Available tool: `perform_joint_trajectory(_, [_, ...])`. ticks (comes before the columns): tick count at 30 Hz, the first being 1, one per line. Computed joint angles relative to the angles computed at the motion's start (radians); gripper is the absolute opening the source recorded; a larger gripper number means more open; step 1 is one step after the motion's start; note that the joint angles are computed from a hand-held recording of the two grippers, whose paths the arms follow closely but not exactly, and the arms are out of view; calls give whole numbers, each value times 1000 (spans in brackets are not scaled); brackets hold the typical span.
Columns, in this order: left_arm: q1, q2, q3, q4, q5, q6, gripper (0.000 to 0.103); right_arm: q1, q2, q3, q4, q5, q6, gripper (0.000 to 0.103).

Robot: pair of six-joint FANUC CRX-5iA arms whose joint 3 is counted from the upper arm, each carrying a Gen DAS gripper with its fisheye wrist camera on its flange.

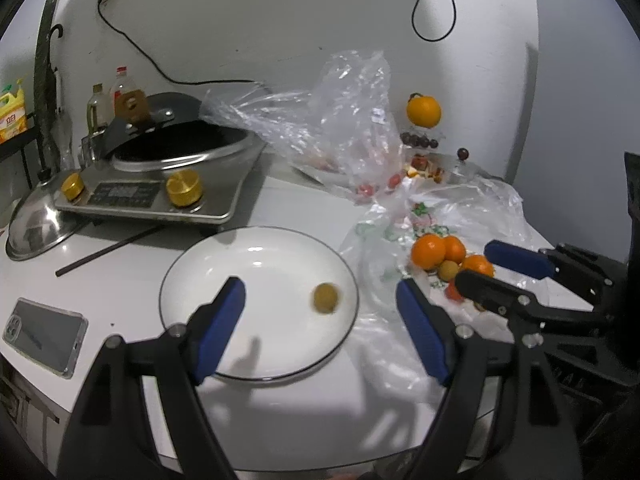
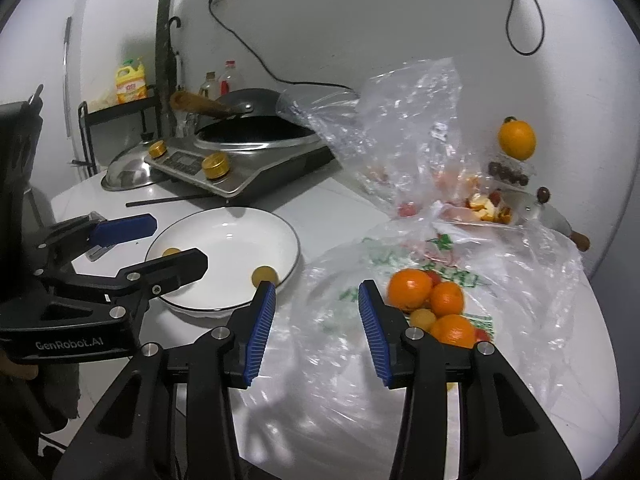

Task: Organize fruits
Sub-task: 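Move both open grippers back to the fruits on the plastic bag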

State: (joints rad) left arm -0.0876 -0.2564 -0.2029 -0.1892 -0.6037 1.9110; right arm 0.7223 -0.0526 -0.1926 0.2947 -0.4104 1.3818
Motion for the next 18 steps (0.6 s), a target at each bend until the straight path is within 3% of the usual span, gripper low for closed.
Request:
perform_joint_trajectory(7, [-30,22,27,-16,2,34,84,-39,-22,-19,4,23,-14,46])
perform_joint_trajectory(18, [-84,57,56,-22,27,28,85,-109,-40,-47,15,54,-39,46])
